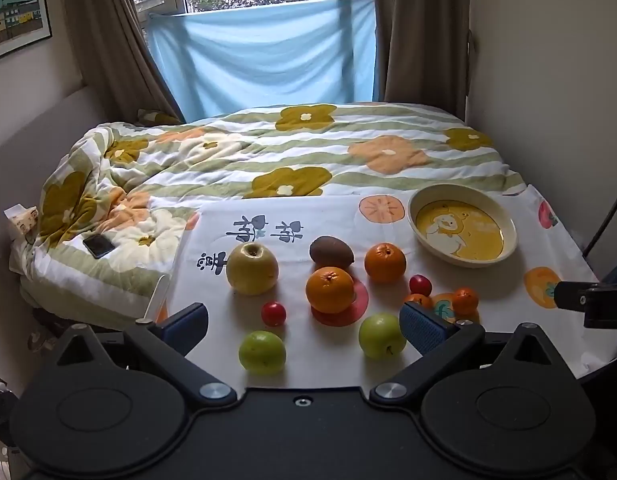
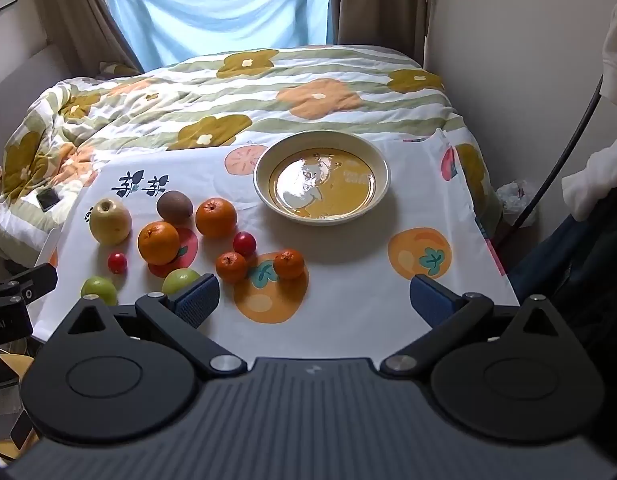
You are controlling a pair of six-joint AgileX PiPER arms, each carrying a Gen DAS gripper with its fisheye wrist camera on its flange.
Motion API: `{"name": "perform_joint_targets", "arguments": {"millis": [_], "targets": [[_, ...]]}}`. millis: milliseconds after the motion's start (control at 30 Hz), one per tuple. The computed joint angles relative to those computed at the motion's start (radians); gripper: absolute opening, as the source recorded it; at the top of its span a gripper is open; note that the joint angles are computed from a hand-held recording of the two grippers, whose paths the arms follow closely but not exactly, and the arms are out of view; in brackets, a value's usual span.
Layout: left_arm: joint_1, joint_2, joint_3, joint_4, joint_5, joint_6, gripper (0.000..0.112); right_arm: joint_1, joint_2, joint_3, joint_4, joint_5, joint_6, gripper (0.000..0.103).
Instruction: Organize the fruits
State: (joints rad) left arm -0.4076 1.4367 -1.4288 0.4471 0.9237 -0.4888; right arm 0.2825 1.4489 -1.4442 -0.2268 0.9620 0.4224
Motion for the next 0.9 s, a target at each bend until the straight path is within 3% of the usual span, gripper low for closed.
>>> {"name": "perform_joint_targets", "arguments": {"millis": [900], "targets": [[0.025,0.026,-0.042,-0.045,0.012,0.052,0.103,0.005,0.008,-0.016,-0.001,-0.007,-0.007,0.103]]}}
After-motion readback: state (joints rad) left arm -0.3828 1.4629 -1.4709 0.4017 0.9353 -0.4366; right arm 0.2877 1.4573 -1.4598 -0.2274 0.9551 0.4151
